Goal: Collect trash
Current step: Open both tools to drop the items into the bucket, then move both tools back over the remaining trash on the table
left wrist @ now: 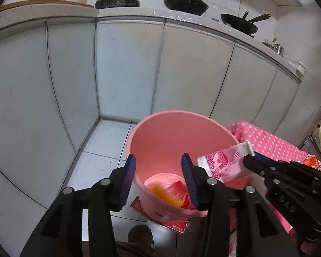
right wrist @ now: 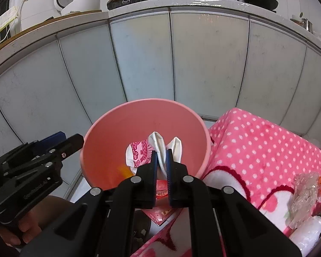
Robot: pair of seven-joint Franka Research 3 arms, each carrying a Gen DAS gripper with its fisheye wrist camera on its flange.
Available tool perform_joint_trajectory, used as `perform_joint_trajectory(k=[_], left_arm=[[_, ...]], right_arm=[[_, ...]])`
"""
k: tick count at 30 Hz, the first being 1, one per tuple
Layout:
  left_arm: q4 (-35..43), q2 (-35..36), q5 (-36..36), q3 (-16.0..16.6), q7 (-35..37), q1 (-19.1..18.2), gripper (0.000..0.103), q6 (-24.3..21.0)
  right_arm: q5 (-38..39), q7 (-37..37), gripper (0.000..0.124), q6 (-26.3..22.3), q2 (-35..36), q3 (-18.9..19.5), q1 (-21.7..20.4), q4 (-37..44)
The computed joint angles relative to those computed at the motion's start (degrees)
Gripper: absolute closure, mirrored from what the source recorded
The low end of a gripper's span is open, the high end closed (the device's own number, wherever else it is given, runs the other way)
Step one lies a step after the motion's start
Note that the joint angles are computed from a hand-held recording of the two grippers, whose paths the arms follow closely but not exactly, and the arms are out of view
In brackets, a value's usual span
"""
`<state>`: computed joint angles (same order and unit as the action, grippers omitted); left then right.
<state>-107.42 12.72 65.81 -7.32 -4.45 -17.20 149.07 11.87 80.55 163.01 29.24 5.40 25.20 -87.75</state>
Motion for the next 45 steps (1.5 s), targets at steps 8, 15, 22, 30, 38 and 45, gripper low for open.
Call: perform_joint_trajectory(k=[8,15,22,30,38,45], left_arm=[[-0.62,-1.25,2.27,-0.32,-1.16,-0.24,0.052,0.41],[-1.51,-2.58,3.21,-0.82,-2.16,0.04,0.052,0.25],[-2.73,-4.51,4.23,-1.73,-3.05,0.25,0.052,-0.25],[-4.11,-6.32,3.29,-2.93,-4.50,0.83,0.052,1.72],[-3.07,-6.14,3.45,-3.94,-2.15,-0.11,0.052,3.05],[-0.18,-3.61,2.25,-4.29,2.71,-2.28,0.052,5.22]], right_arm=[[2.02,-2.28,0.089,1.45,-0.93,1.46,-1.09,-1.34],[3.38,-2.64,0.089,2.71,-3.00,1.69,-1.45,-3.81],[5.36,-4.02,0.089,4.76,-6.51,2.63,-2.37,-8.12],[8.43,-6.17,0.089,7.32,-12.22,3.64,-3.58,-15.59],[14.06,-9.73,0.089,9.49,-17.97,4.77,-5.55,-23.55],[19.22,-12.06,0.089,11.63,-23.48,3.92,-6.29,-31.26]])
